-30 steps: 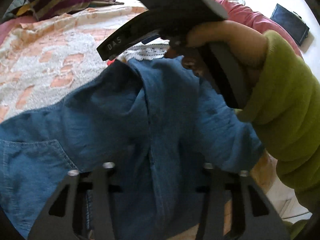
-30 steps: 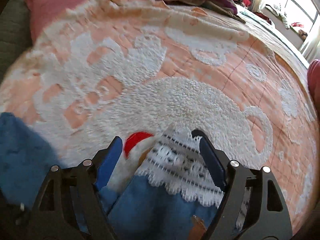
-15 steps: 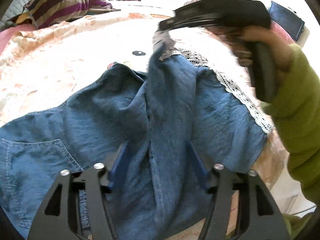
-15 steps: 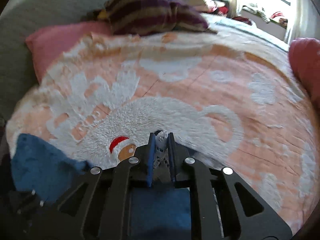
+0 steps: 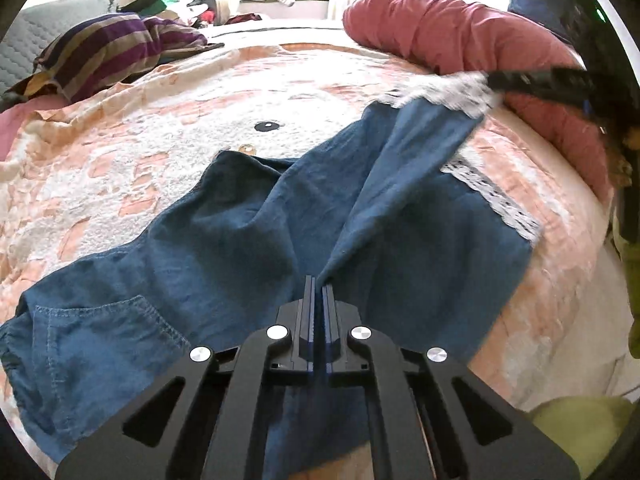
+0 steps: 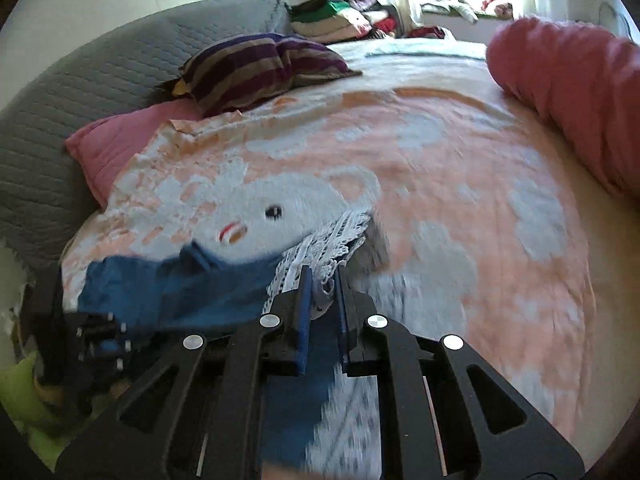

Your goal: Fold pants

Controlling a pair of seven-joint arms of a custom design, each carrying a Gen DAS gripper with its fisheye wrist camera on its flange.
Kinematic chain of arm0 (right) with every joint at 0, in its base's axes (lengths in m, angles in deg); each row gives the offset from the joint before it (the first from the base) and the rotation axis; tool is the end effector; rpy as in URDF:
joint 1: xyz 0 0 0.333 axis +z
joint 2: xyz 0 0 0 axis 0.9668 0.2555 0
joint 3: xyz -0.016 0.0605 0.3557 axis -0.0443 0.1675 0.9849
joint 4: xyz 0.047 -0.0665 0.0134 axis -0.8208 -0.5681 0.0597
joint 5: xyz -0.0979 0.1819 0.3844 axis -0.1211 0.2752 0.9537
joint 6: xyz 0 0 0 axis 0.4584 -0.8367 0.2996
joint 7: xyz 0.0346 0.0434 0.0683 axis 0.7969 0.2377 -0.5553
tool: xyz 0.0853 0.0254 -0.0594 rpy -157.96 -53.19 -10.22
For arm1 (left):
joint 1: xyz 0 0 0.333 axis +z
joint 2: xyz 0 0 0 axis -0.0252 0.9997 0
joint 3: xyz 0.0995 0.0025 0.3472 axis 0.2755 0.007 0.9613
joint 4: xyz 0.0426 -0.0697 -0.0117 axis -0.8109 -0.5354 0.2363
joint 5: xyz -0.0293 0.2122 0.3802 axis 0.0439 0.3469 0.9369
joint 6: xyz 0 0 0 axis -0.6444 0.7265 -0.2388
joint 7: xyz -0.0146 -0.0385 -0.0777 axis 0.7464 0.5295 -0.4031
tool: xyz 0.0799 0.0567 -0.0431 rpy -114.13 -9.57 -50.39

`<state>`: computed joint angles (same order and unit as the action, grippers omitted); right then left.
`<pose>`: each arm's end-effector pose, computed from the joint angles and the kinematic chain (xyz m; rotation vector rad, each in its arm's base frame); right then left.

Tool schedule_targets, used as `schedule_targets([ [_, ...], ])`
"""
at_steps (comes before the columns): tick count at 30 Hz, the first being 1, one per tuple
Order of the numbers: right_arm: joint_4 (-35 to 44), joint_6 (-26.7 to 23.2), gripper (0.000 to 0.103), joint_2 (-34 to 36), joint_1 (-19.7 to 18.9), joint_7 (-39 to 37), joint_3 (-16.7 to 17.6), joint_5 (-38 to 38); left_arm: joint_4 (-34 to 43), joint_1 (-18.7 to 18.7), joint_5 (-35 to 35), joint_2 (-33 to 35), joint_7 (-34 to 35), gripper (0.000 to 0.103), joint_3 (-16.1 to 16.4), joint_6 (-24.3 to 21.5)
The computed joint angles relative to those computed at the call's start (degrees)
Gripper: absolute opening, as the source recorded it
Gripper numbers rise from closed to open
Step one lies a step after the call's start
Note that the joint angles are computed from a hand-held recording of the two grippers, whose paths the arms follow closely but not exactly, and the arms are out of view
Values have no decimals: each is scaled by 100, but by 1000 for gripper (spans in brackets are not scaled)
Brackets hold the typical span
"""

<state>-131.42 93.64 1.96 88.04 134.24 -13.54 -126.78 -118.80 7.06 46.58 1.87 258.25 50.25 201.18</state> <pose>0.5445 0.2112 0.5454 -1.2316 2.1240 -0.6773 0.7212 -0.0213 0.4798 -0.6413 2.8232 -0.9907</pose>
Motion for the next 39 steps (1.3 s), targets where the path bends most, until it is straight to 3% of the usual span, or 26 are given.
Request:
schedule_targets([
  [7, -671, -68, 6, -338, 208, 104, 122, 736, -83, 184, -59, -154, 511, 2, 62, -544],
  [13, -1018, -7, 6, -400, 285, 135, 144, 1226, -377, 142, 53, -350, 860, 2, 140, -568],
  [19, -1123, -293, 0, -487, 327, -45, 141, 1508, -432, 56, 239, -351, 904, 2, 182, -538],
  [22, -1295, 17, 0, -599, 294, -8, 114, 1545, -444, 44, 283, -343, 914, 2, 185, -544],
  [24, -1431, 279, 3, -731, 207, 151, 140, 1442, -449, 40, 279, -344, 915, 3, 183, -535],
  [28, -1434, 363, 26, -745, 137, 102, 163, 1417, -453, 35, 265, -336, 878, 3, 182, -515],
  [31, -1391, 607, 29, -543, 189, -157, 77, 1633, -508, 22, 240, -355, 902, 3, 169, -442],
  [33, -1323, 635, 24, -385, 230, -374, 43, 1772, -563, 5, 259, -377, 951, 3, 165, -377],
  [34, -1278, 569, 10, -342, 236, -450, 54, 1777, -622, -8, 271, -406, 1015, 2, 161, -291],
  [39, -1282, 274, 5, -569, 280, -788, 88, 1770, -630, 47, 185, -487, 1284, 2, 178, -417],
])
